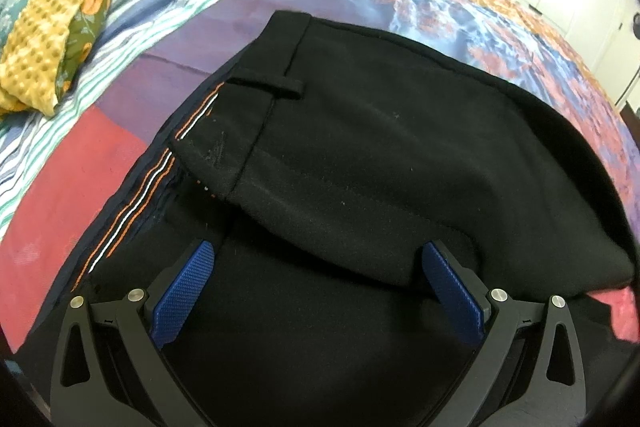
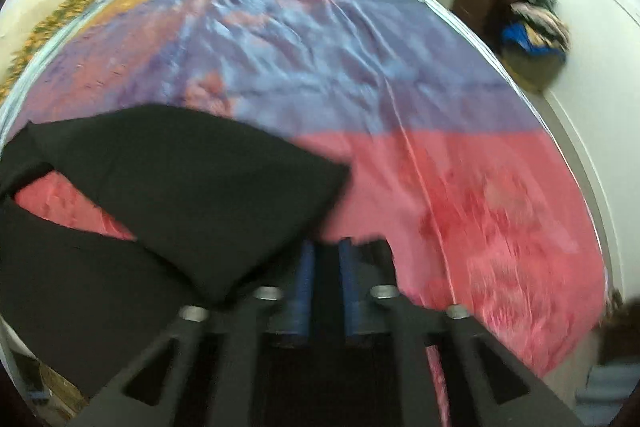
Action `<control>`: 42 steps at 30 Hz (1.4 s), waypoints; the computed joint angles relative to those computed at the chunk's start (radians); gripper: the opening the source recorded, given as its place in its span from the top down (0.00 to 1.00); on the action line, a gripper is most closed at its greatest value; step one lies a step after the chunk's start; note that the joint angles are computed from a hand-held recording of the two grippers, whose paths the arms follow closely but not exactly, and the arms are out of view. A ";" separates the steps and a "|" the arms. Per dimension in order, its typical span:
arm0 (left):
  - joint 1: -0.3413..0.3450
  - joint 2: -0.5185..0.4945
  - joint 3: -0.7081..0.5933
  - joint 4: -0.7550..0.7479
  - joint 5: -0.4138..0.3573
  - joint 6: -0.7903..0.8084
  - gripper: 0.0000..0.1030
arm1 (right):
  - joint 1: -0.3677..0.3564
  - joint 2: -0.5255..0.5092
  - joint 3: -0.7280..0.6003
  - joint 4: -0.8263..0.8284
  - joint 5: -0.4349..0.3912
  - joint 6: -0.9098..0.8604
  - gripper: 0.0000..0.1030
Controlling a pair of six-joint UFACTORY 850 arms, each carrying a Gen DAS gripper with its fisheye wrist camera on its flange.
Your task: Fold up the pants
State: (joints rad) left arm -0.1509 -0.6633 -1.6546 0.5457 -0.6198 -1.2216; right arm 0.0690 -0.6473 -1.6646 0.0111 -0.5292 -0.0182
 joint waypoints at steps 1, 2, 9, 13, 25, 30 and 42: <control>0.005 0.006 -0.002 -0.052 -0.005 0.043 0.01 | -0.003 0.018 0.018 -0.007 0.018 0.024 0.59; 0.007 0.017 0.003 -0.095 -0.010 0.072 0.01 | -0.007 0.052 0.051 -0.007 0.035 0.037 0.57; -0.097 0.158 0.156 0.030 0.070 -0.067 0.01 | 0.021 0.192 0.177 0.404 0.065 -0.194 0.50; -0.167 0.178 0.190 0.086 0.088 -0.133 0.01 | 0.073 0.153 0.175 0.777 0.003 -0.447 0.43; -0.210 0.209 0.254 0.208 0.116 -0.202 0.01 | 0.208 0.125 0.224 0.818 0.121 -0.405 0.32; -0.203 0.209 0.260 0.208 0.122 -0.219 0.01 | 0.221 0.138 0.235 0.742 0.160 -0.325 0.30; -0.197 0.196 0.253 0.182 0.122 -0.192 0.01 | 0.090 0.132 0.299 1.620 -0.007 -0.671 0.29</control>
State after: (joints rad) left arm -0.3477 -0.4673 -1.4019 0.7279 -0.4982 -1.4140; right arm 0.1590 -0.5154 -1.3658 1.6313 -0.5365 -0.6889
